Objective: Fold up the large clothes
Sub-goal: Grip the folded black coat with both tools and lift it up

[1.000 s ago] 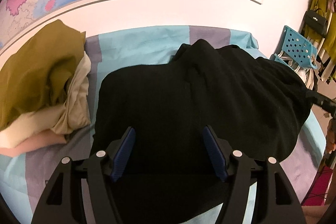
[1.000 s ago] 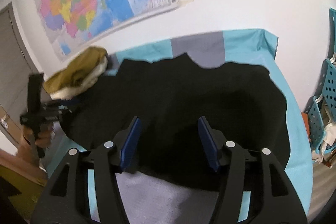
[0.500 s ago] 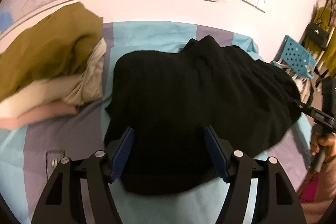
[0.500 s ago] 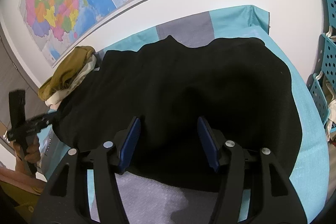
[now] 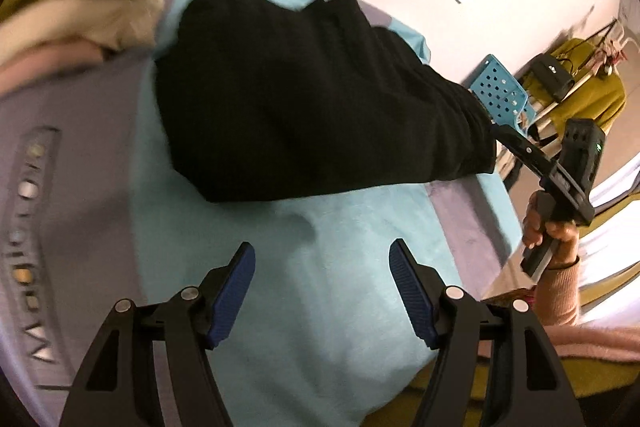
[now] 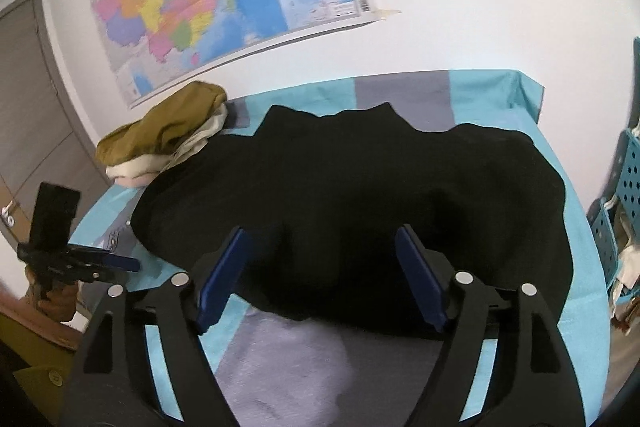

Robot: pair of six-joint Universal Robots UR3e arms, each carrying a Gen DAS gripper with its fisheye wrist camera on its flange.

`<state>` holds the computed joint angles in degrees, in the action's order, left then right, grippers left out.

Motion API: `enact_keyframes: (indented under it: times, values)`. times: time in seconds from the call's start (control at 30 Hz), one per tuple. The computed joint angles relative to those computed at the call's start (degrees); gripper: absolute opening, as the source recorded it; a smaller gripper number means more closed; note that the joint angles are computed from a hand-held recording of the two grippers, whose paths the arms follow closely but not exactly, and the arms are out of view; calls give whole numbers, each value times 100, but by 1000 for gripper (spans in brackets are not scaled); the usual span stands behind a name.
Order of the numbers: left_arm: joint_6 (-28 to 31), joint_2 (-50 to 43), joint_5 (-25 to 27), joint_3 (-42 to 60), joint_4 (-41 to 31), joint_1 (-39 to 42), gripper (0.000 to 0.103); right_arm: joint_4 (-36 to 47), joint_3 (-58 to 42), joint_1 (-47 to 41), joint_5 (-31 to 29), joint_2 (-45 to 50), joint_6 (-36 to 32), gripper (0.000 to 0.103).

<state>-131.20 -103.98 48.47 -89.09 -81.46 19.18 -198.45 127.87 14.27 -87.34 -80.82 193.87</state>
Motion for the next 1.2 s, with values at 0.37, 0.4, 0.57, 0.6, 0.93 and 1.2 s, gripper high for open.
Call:
enact_keyframes:
  times: [0.37, 0.4, 0.57, 0.6, 0.93, 1.2]
  values:
    - [-1617, -1006, -624, 760, 677, -482, 77, -766, 792, -130, 526, -15, 579, 76]
    - [-1832, -1085, -699, 791, 830, -516, 79, -902, 956, -185, 608, -34, 664, 76]
    - [-2613, -1338, -654, 980, 1566, -724, 78, -1425, 1614, -578, 1001, -59, 1120, 77]
    - [-2955, -1276, -616, 811, 2044, -750, 73, -1522, 1797, -697, 1076, -81, 1269, 77]
    - [-3447, -1482, -435, 857, 2758, -931, 74, -2399, 2244, -1290, 1160, 382, 2036, 82]
    - [-3753, -1448, 504, 617, 3911, -1396, 82, -2332, 1183, -912, 150, 1069, 2605, 93]
